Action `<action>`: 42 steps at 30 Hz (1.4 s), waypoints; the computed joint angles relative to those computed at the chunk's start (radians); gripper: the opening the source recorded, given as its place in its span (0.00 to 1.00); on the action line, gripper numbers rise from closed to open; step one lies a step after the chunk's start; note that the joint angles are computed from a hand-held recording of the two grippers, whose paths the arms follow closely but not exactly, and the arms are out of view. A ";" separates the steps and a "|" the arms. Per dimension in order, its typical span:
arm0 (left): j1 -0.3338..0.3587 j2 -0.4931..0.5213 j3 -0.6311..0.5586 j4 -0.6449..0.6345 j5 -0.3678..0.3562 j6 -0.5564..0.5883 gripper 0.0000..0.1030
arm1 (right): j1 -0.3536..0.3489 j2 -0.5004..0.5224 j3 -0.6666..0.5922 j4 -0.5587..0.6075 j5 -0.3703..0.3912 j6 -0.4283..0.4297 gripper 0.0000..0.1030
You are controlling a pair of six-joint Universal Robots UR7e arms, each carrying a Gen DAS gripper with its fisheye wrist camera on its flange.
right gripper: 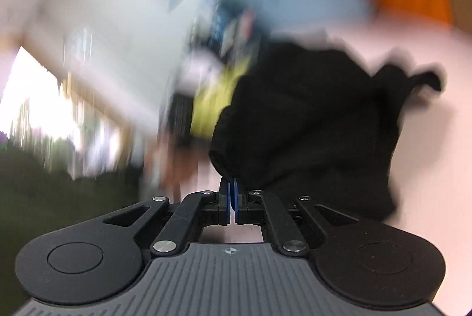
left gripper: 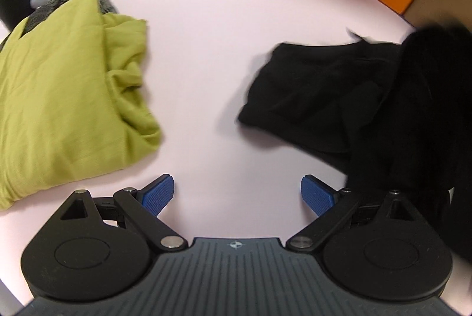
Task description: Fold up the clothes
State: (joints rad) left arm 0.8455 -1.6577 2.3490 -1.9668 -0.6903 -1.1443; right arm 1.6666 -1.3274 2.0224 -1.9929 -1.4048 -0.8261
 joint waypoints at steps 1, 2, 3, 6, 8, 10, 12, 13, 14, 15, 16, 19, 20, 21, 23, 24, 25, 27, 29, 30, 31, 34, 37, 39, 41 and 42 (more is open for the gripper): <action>-0.004 -0.012 0.004 0.015 0.002 -0.018 0.90 | 0.005 -0.017 0.009 0.065 -0.096 -0.029 0.07; -0.008 -0.023 0.007 0.032 0.004 -0.037 0.90 | 0.005 -0.034 0.023 0.107 -0.178 -0.045 0.08; -0.013 -0.034 0.008 0.051 0.006 -0.054 0.90 | -0.006 -0.057 0.046 0.110 -0.222 -0.048 0.08; -0.029 -0.059 0.006 0.089 0.007 -0.084 0.90 | -0.073 -0.142 0.123 0.014 -0.200 -0.033 0.43; -0.040 -0.069 0.007 0.083 0.011 -0.080 0.90 | -0.121 -0.193 0.179 -0.104 -0.119 -0.020 0.57; -0.054 -0.075 0.015 0.065 0.024 -0.069 0.90 | -0.151 -0.203 0.229 -0.238 -0.037 0.009 0.57; -0.061 -0.066 0.023 0.025 0.033 -0.043 0.90 | -0.171 -0.193 0.276 -0.389 0.033 0.053 0.57; -0.061 -0.057 0.026 -0.002 0.037 -0.025 0.90 | -0.177 -0.184 0.298 -0.464 0.057 0.080 0.57; -0.062 -0.050 0.029 -0.020 0.041 -0.011 0.90 | -0.185 -0.171 0.320 -0.539 0.077 0.107 0.57; -0.065 -0.048 0.027 -0.007 0.049 -0.010 0.90 | -0.190 -0.154 0.334 -0.603 0.093 0.139 0.57; -0.071 -0.042 0.018 0.020 0.061 -0.016 0.90 | -0.190 -0.131 0.342 -0.661 0.108 0.178 0.58; -0.069 -0.013 0.017 0.029 0.149 0.034 0.90 | -0.194 -0.074 0.331 -0.751 0.149 0.288 0.60; -0.059 -0.004 0.029 -0.015 0.190 0.101 0.90 | -0.210 -0.072 0.327 -0.754 0.163 0.304 0.63; -0.049 0.008 0.042 -0.070 0.227 0.174 0.90 | -0.230 -0.073 0.331 -0.760 0.175 0.312 0.63; -0.027 0.041 0.062 -0.195 0.276 0.319 0.90 | -0.259 -0.069 0.345 -0.790 0.193 0.333 0.63; -0.017 0.056 0.068 -0.259 0.286 0.381 0.90 | -0.254 -0.042 0.360 -0.845 0.188 0.362 0.64; -0.009 0.071 0.074 -0.326 0.292 0.444 0.90 | -0.233 0.004 0.364 -0.916 0.173 0.403 0.66; 0.003 0.102 0.079 -0.458 0.285 0.555 0.90 | -0.238 0.025 0.364 -0.960 0.156 0.427 0.68; 0.011 0.134 0.069 -0.542 0.271 0.624 0.90 | -0.231 0.036 0.321 -0.938 0.146 0.467 0.69; 0.014 0.147 0.063 -0.560 0.263 0.637 0.90 | -0.227 0.048 0.297 -0.927 0.146 0.488 0.71; 0.018 0.160 0.057 -0.575 0.256 0.644 0.90 | -0.227 0.060 0.283 -0.920 0.152 0.503 0.72; 0.030 0.182 0.050 -0.631 0.217 0.668 0.86 | -0.194 0.115 0.246 -0.904 0.172 0.567 0.72; 0.032 0.190 0.055 -0.651 0.210 0.676 0.42 | -0.106 0.191 0.198 -0.911 0.218 0.618 0.15; 0.031 0.183 0.057 -0.652 0.211 0.661 0.24 | -0.073 0.177 0.189 -0.886 0.253 0.573 0.10; 0.019 0.166 0.057 -0.662 0.234 0.636 0.08 | -0.029 0.182 0.161 -0.892 0.307 0.555 0.10; 0.010 0.156 0.056 -0.667 0.253 0.621 0.07 | -0.014 0.179 0.152 -0.903 0.332 0.550 0.10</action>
State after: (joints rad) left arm 0.8553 -1.5020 2.4055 -2.6334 -0.4370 -0.5235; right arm 1.6522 -1.1485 2.1743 -2.8955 -1.0724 -0.2757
